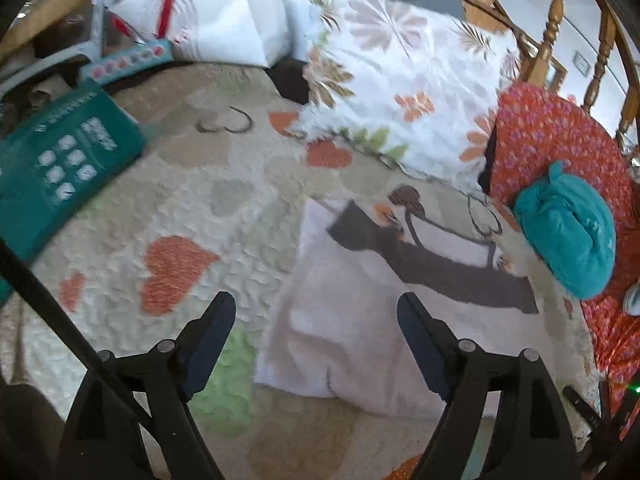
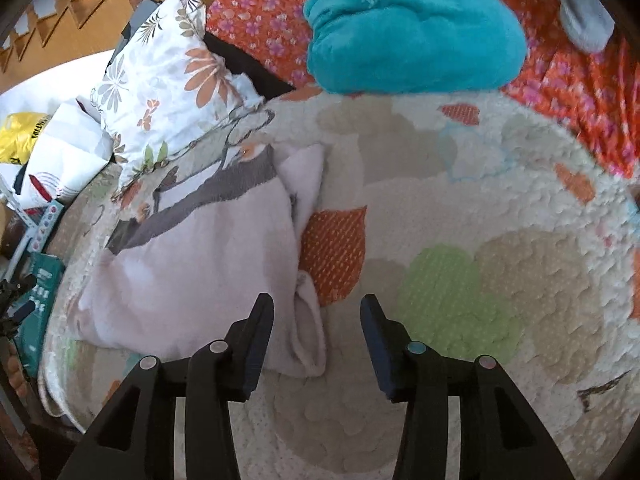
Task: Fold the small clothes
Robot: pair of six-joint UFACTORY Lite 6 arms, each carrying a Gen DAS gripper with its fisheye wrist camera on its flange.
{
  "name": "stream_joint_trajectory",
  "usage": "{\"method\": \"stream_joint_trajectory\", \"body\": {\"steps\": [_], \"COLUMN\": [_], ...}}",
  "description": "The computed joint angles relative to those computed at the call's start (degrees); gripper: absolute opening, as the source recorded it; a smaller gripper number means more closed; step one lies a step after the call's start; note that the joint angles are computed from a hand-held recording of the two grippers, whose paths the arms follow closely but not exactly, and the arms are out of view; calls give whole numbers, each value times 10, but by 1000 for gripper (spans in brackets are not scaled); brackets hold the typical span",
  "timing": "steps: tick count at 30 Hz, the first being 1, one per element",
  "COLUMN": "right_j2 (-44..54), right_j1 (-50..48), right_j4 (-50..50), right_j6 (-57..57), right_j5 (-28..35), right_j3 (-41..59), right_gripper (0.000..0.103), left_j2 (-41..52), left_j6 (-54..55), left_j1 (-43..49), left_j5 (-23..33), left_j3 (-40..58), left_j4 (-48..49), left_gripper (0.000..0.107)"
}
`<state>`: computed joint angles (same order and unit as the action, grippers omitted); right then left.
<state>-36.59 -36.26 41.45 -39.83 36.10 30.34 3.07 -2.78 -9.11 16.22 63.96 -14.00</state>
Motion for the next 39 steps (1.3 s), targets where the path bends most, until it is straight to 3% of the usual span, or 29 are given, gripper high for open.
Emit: {"method": "stream_joint_trajectory", "body": {"steps": [3,8,11,14,15,18,21,23,24,28,32,39], "right_j2": [0,117,247,356,370,371,359,360,353,321,309,428], "right_j1": [49,228,291,301,291,236,186,172,168,193,307,565], "right_j4": [-19,-69,-48,-75,-72,-27,-69,-167,-206,-226,-257,-322], "right_j6": [43,121,112,144,139,89,119,212,247,256,304,407], "right_j5": [-12,-82,-121,-147,-157,-150,-136,-126,-123,-101,-90,-93], "right_j3": [29,110,171,229,234,233,235,254,258,276,304,408], "right_gripper": [49,49,49,48,43,25,23,27,35,36,46,52], "left_j2": [65,178,224,271,288,306,304,297,293,287,300,236], "left_j6": [-25,115,56,-6,-34,-100,-93,-79,-81,-115,-176,-41], "left_j1": [-17,-29,-58,-74,-80,-100,-101,-87,-74,-13,48,170], "left_j5": [-14,8,4,42,64,100,134,146,149,157,181,176], "left_j3": [34,118,148,196,218,246,259,258,256,259,278,228], "left_j4": [28,-120,-39,30,65,166,173,155,149,149,185,-15], "left_gripper": [82,82,82,82,82,82,82,82,82,82,82,82]}}
